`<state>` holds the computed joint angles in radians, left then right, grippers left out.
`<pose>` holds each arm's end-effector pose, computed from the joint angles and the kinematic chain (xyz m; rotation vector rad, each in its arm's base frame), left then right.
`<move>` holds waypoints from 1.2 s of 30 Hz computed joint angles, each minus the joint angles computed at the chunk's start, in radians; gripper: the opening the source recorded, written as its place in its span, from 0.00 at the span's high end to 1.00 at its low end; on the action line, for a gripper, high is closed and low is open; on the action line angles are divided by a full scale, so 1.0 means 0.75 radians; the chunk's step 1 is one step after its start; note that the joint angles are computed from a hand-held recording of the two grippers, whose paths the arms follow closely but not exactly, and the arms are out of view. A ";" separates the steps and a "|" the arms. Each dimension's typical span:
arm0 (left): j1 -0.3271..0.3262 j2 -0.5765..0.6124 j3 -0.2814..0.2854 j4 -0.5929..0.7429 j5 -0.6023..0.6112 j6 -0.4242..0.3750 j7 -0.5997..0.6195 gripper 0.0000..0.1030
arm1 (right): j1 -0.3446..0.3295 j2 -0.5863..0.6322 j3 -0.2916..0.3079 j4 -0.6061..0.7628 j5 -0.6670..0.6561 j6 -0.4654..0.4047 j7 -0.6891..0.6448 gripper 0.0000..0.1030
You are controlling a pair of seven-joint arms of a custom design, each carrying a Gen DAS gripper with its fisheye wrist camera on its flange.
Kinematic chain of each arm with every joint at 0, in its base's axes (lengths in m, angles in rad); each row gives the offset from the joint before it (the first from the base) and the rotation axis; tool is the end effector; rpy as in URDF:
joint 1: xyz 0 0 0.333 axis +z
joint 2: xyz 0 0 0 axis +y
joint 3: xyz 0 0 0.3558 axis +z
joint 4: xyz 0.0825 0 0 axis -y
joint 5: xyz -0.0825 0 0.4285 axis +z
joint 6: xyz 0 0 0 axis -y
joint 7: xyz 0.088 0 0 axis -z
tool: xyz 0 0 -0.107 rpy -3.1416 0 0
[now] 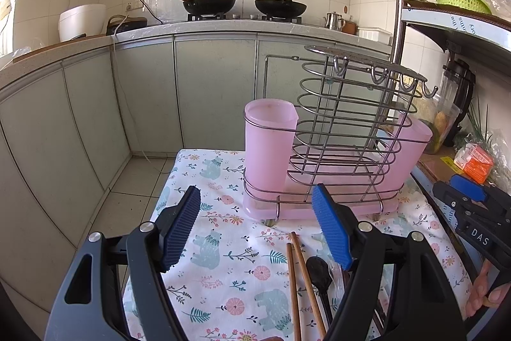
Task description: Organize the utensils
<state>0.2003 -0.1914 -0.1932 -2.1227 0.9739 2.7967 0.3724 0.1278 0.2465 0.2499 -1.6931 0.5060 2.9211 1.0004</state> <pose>0.5761 -0.0423 0.5990 -1.8234 1.2077 -0.7350 0.6965 0.2213 0.5899 -1.8490 1.1337 -0.5753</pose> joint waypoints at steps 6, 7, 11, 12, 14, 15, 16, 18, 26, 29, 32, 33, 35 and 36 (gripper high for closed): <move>-0.010 0.001 0.012 -0.007 -0.059 -0.002 0.066 0.29 | 0.002 -0.004 -0.006 -0.001 0.003 0.006 0.001 0.55; -0.012 0.000 0.013 -0.010 -0.074 -0.002 0.083 0.29 | 0.003 -0.003 -0.008 0.001 -0.004 -0.004 0.005 0.55; -0.019 -0.001 0.022 -0.028 -0.150 -0.006 0.166 0.29 | -0.005 -0.004 -0.004 0.003 0.008 -0.024 -0.008 0.55; -0.022 -0.001 0.027 -0.034 -0.181 -0.005 0.196 0.29 | -0.004 -0.004 -0.004 -0.001 0.011 -0.019 -0.014 0.55; -0.027 -0.002 0.034 -0.046 -0.247 -0.002 0.256 0.29 | 0.016 -0.011 -0.025 -0.022 -0.020 0.013 0.014 0.55; -0.032 -0.001 0.041 -0.053 -0.291 -0.002 0.294 0.29 | 0.026 -0.014 -0.036 -0.033 -0.043 0.034 0.036 0.55; -0.033 0.000 0.043 -0.059 -0.328 -0.003 0.323 0.29 | 0.035 -0.018 -0.046 -0.049 -0.070 0.060 0.060 0.55; -0.033 -0.002 0.046 -0.072 -0.388 0.002 0.374 0.29 | 0.010 -0.017 -0.018 -0.055 -0.064 0.060 0.041 0.55; -0.051 0.009 0.045 -0.102 -0.578 -0.007 0.595 0.29 | -0.007 -0.005 -0.005 -0.045 -0.025 -0.070 -0.030 0.55; -0.067 0.019 0.049 -0.103 -0.649 -0.023 0.683 0.32 | 0.003 0.007 -0.017 -0.031 -0.015 -0.124 -0.032 0.55; -0.091 0.039 0.060 -0.100 -0.745 -0.038 0.781 0.41 | 0.005 0.013 -0.022 -0.029 0.018 -0.159 -0.050 0.55; -0.096 0.046 0.062 -0.097 -0.769 -0.044 0.800 0.43 | 0.010 0.014 -0.027 -0.029 0.020 -0.168 -0.049 0.55; -0.114 0.059 0.075 -0.090 -0.847 -0.057 0.862 0.49 | 0.014 0.021 -0.034 -0.024 0.028 -0.186 -0.047 0.55; -0.126 0.068 0.084 -0.086 -0.900 -0.063 0.904 0.51 | 0.010 0.025 -0.031 -0.020 0.046 -0.196 -0.054 0.55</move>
